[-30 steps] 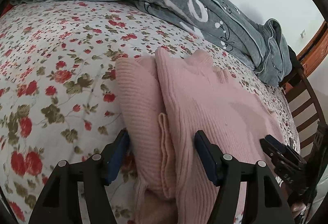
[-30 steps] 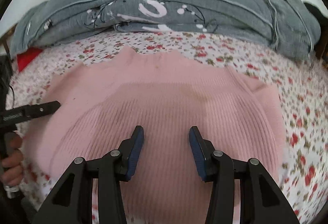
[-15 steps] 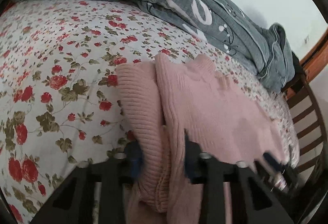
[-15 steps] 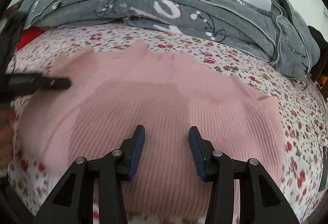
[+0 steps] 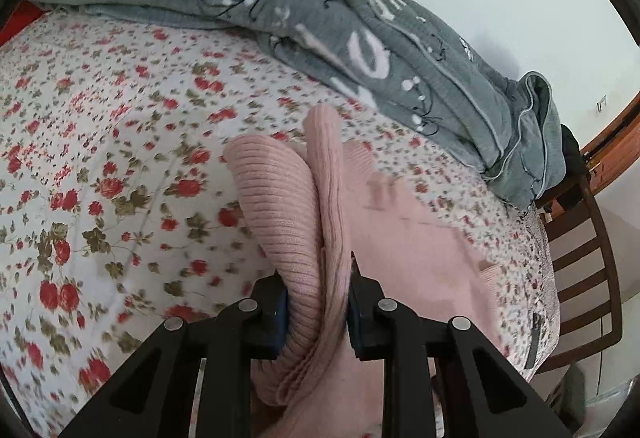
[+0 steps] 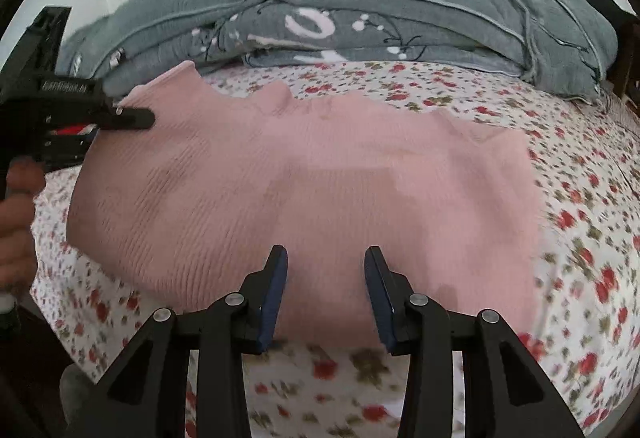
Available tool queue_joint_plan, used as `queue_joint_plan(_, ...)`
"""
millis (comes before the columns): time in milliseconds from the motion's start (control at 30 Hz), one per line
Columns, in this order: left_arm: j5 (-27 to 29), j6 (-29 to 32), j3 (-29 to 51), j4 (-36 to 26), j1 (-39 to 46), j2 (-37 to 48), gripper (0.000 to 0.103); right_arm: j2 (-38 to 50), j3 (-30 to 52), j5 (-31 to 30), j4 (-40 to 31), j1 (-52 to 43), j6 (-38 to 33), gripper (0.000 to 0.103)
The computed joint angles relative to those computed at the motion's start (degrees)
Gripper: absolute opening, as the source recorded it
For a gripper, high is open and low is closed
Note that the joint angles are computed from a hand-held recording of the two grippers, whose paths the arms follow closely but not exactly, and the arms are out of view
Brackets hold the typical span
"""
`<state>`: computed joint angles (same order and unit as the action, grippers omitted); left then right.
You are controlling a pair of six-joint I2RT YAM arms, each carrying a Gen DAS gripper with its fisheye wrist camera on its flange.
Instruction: Fold small clothes
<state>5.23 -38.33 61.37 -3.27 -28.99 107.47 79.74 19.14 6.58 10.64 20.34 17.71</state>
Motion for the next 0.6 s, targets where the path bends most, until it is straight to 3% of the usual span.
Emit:
queue_joint_plan(167,-7.3,-1.8,9.7,-8.8,-7.5,1.3,0.022,-13.8,-4.5,-7.0,-6.2,-10.6,-5.8,0.041)
queue_joint_plan(367,-14.2,-3.1,24.2,-16.7,-17.0,8.0,0.021,-29.0,-5.7,-21.8,-18.8,-35.8,-20.2,0.041)
queue_joint_plan(600,-15.3,-6.3,47.2,-26.6,-24.7,24.5,0.021,-27.1,-2.0,-37.1,-26.4,-64.6,-39.3,0.041)
